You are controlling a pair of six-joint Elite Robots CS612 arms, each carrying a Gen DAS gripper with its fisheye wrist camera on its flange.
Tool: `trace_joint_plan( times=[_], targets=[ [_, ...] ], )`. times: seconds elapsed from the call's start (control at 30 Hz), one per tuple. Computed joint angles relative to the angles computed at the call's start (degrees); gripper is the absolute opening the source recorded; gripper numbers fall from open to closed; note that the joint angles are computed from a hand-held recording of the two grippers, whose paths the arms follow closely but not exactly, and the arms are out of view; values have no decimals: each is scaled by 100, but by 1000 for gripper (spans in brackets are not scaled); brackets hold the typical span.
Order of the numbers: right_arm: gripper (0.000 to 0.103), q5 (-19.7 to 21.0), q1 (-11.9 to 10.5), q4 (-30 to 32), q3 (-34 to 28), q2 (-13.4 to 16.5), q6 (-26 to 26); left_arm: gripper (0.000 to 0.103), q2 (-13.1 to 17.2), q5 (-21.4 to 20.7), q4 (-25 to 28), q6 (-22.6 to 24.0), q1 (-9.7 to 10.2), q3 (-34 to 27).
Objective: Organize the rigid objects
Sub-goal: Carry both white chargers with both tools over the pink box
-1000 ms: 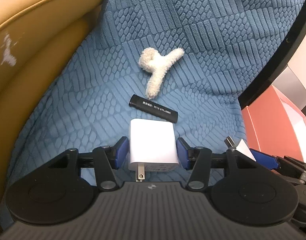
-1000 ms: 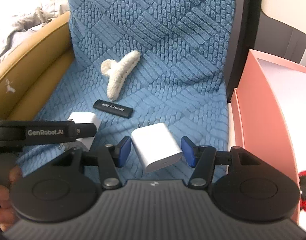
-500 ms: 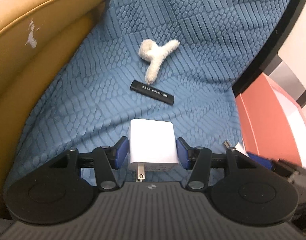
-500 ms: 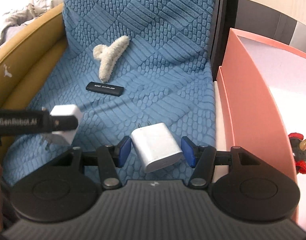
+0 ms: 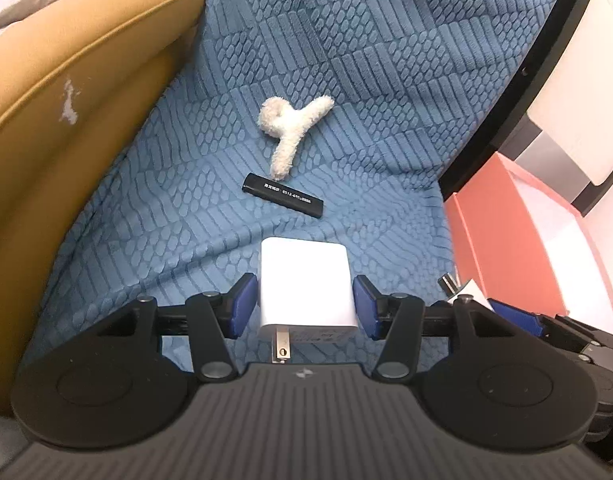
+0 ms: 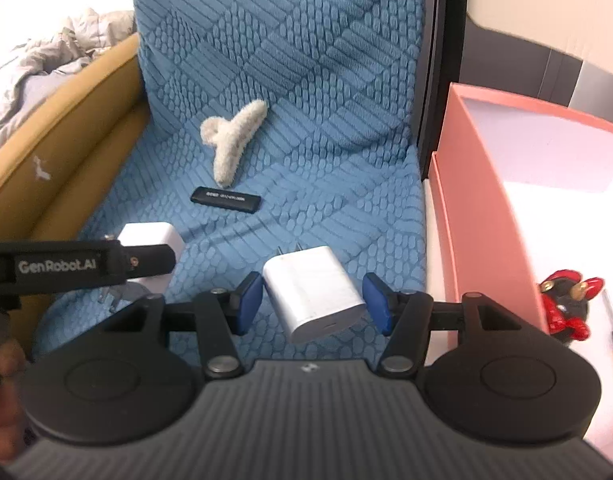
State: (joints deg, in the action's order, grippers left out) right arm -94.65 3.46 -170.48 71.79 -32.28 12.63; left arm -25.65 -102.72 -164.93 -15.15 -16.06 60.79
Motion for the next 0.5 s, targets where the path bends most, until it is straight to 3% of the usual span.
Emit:
trace_joint_plan(
  times=[0.13,0.5],
  targets=[
    [58,-117,36,-281,208,-168,-164,59,-202,2,-115,-53,-2,277],
    [58,-41,71,-666,978,-851,-9,58,-868,-42,-419,-91,-42,1052]
  ],
)
